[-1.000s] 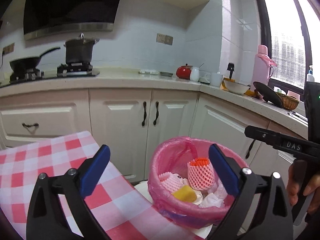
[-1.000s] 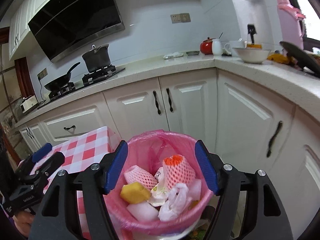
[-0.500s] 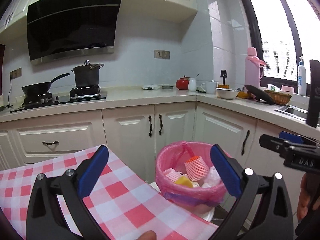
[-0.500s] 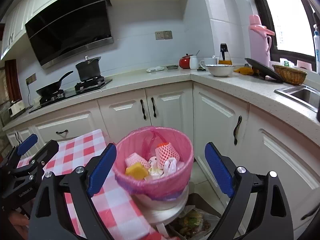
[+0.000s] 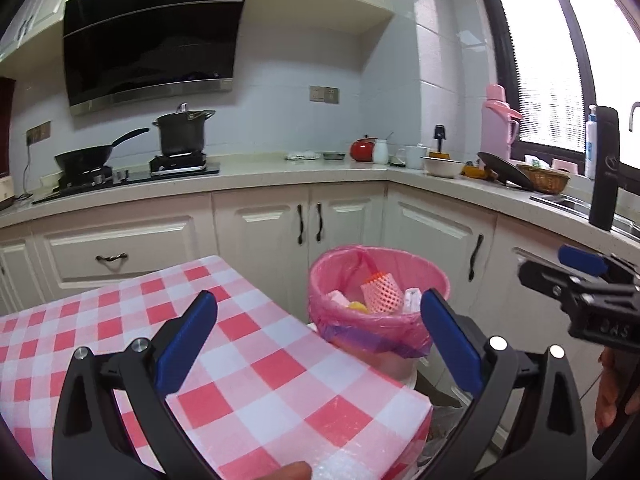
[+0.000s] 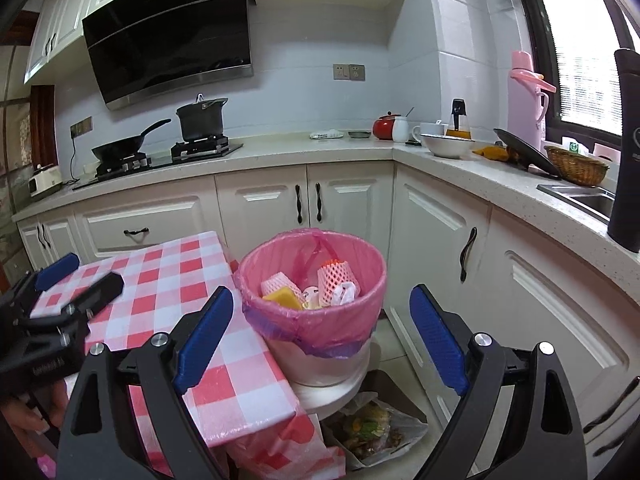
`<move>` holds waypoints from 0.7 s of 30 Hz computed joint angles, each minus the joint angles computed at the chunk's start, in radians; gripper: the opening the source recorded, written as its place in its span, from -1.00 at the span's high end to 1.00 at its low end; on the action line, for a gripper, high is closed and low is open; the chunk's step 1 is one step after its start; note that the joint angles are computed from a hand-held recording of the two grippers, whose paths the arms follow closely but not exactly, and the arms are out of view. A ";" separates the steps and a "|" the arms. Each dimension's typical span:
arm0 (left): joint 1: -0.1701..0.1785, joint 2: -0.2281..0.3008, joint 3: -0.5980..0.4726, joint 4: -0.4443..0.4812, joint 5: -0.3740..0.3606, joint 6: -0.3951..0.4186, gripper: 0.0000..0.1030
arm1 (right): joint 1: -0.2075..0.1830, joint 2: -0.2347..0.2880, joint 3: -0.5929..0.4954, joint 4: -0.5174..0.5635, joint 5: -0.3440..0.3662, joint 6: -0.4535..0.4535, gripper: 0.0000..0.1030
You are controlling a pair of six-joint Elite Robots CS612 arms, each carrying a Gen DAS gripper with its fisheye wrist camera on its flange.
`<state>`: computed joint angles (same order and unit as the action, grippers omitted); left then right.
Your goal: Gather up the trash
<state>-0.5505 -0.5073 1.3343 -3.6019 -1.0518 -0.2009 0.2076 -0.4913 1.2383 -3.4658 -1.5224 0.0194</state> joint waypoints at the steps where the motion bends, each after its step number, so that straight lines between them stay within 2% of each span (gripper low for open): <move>1: 0.001 -0.002 0.005 -0.008 -0.002 -0.008 -0.91 | 0.002 -0.002 0.007 -0.005 -0.004 0.000 -0.65; 7: 0.005 -0.012 0.028 -0.032 -0.004 -0.036 -0.91 | 0.013 0.000 0.017 -0.010 -0.017 -0.007 -0.65; 21: 0.005 -0.018 0.044 -0.039 0.012 -0.039 -0.91 | 0.016 0.003 0.013 -0.023 -0.025 -0.010 -0.65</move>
<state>-0.5456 -0.5257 1.3781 -3.6413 -1.0401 -0.2395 0.2237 -0.4882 1.2508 -3.4888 -1.5475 0.0096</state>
